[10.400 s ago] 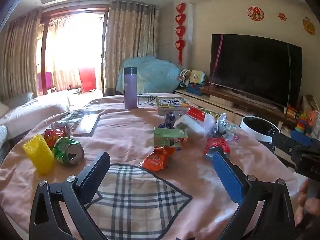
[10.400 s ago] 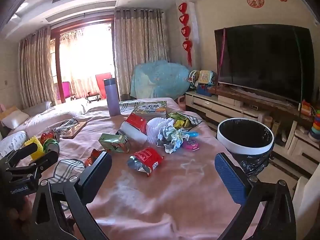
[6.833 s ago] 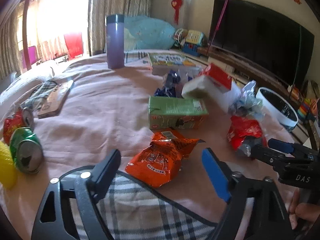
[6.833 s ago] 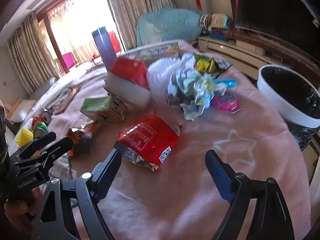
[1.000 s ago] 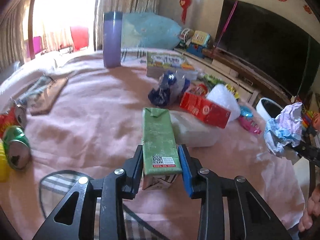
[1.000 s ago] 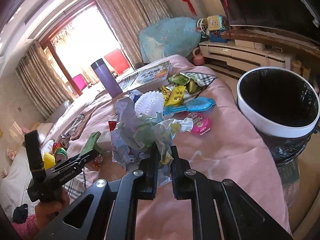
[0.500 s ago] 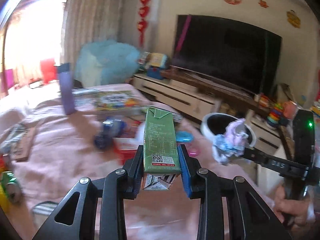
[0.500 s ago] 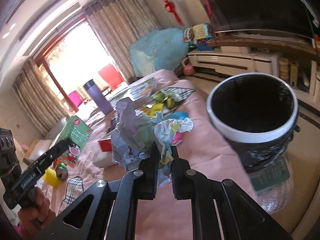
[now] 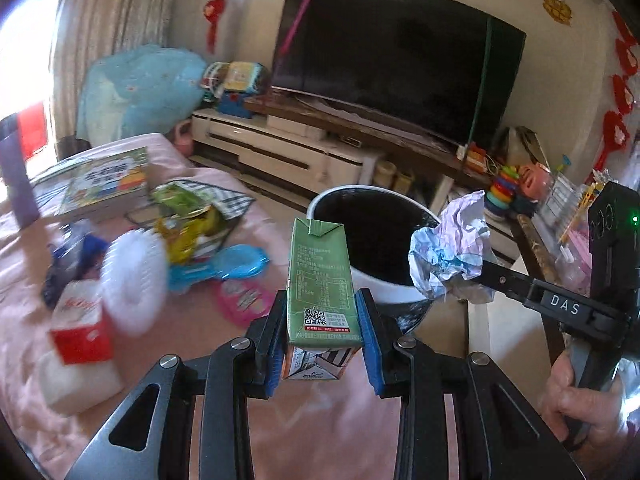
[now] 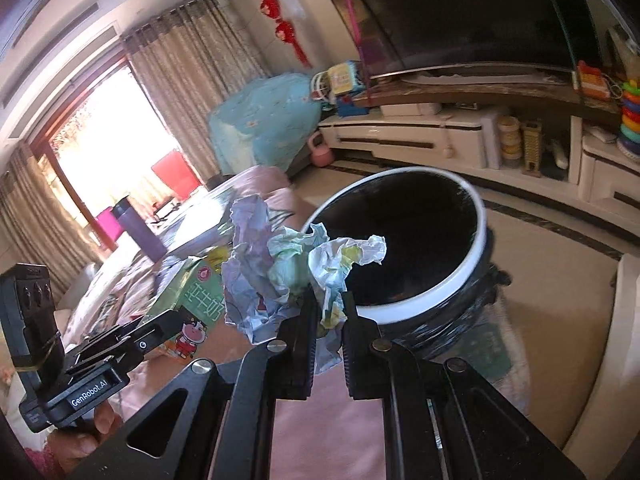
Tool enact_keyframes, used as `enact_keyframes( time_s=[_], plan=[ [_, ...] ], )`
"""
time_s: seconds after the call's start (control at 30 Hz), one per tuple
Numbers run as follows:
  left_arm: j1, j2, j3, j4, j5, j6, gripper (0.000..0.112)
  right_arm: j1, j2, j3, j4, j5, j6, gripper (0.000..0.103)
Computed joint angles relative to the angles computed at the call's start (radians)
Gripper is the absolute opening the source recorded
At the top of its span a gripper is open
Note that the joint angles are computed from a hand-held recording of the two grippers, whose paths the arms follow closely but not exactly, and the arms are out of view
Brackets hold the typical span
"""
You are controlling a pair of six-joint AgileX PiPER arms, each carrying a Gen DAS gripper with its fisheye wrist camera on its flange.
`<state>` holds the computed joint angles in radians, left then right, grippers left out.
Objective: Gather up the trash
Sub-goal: 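Carry carton and tissue over the bin and open both tools to drop them, then grasp the white foam block with the left tool while the right tool grasps the pink drink bottle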
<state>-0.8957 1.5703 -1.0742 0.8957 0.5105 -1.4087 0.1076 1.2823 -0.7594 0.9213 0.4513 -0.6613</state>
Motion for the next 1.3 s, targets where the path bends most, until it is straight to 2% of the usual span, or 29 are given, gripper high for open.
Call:
enact_keyframes(
  time_s=[0.1, 0.3, 0.53, 0.7, 0.83, 0.9, 1.0, 1.03, 1.07, 1.13, 1.2, 1.23, 1.27, 1.3],
  plan=[
    [0.073, 0.091, -0.106, -0.109, -0.054, 0.164, 0.032, -0.041, 0.031, -0.029, 0.002, 0.011, -0.014, 0.011],
    [0.171, 0.237, -0.320, -0.398, -0.071, 0.512, 0.032, -0.092, 0.113, -0.113, -0.045, 0.036, -0.011, 0.011],
    [0.212, 0.403, -0.558, -0.548, -0.007, 0.707, 0.032, -0.117, 0.201, -0.200, -0.099, 0.064, 0.001, 0.011],
    [0.230, 0.526, -0.751, -0.653, 0.076, 0.842, 0.032, -0.142, 0.282, -0.285, -0.137, 0.101, 0.014, 0.011],
    [0.247, 0.582, -0.835, -0.709, 0.110, 0.888, 0.035, -0.143, 0.334, -0.331, -0.190, 0.117, 0.049, 0.016],
    [0.253, 0.577, -0.821, -0.716, 0.095, 0.886, 0.042, -0.152, 0.353, -0.343, -0.181, 0.125, 0.052, 0.022],
    [0.249, 0.522, -0.729, -0.646, 0.044, 0.804, 0.053, -0.181, 0.352, -0.335, -0.124, 0.129, 0.020, 0.031],
    [0.249, 0.499, -0.688, -0.640, 0.020, 0.790, 0.053, -0.190, 0.351, -0.332, -0.103, 0.132, 0.004, 0.041],
    [0.249, 0.477, -0.654, -0.638, 0.001, 0.779, 0.053, -0.196, 0.345, -0.325, -0.083, 0.134, -0.007, 0.046],
    [0.242, 0.414, -0.551, -0.578, -0.036, 0.698, 0.060, -0.198, 0.322, -0.300, -0.051, 0.135, -0.031, 0.049],
    [0.231, 0.346, -0.436, -0.496, -0.081, 0.594, 0.062, -0.194, 0.296, -0.269, -0.019, 0.132, -0.051, 0.066],
    [0.226, 0.302, -0.364, -0.453, -0.107, 0.539, 0.063, -0.192, 0.273, -0.239, 0.014, 0.128, -0.073, 0.083],
    [0.220, 0.269, -0.311, -0.408, -0.121, 0.484, 0.063, -0.189, 0.265, -0.229, 0.035, 0.123, -0.086, 0.090],
    [0.210, 0.219, -0.234, -0.333, -0.135, 0.393, 0.063, -0.179, 0.238, -0.195, 0.063, 0.107, -0.102, 0.091]
  ],
)
